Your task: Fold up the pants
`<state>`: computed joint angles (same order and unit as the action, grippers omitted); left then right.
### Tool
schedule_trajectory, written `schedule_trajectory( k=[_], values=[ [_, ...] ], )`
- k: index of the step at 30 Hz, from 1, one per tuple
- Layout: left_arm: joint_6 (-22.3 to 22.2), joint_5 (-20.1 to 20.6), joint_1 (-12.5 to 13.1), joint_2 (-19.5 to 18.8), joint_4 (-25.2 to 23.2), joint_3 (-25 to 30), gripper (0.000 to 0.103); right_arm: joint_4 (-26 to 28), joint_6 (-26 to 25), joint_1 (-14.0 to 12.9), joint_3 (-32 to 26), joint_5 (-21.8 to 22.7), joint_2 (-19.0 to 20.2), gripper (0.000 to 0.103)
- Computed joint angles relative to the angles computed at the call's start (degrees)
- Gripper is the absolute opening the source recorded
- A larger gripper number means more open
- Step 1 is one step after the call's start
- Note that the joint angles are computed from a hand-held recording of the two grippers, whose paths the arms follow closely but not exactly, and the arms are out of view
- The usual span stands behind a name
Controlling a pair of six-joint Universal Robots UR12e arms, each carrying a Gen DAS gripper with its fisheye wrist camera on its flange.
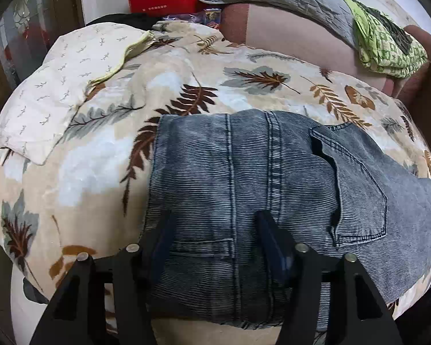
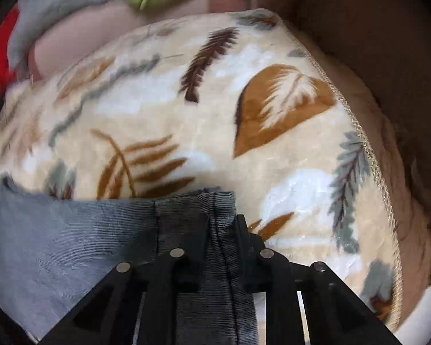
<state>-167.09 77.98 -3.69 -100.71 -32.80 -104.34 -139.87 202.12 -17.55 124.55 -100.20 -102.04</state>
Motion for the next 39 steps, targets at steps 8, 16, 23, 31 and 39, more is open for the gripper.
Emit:
schedule_trajectory(
  k=[8,16,23,31,39],
  values=[
    [-1.86,-0.58,-0.58,2.43,8.12,-1.88,0.063,-6.42,6.00,1.91,4.22,7.82,-10.24,0.066],
    [-4.77,9.69,-2.61,0.43,0.77,1.17,0.066,1.53,9.83,3.83,4.14,11.09,-8.46,0.068],
    [0.67,11.06,-4.47,0.27,5.53,-0.36,0.068,-4.80,-3.55,12.55,-9.34,17.12,4.60,0.068],
    [-1.94,6.30,-2.18,-0.65,5.30,-1.24,0.080,2.28,-13.40,18.90,-26.05,17.97,23.82,0.068],
    [-2.18,4.47,-1.73,-0.52,5.32,-1.52,0.081,4.18,-20.68,22.02,-30.28,8.35,27.40,0.004]
  ],
)
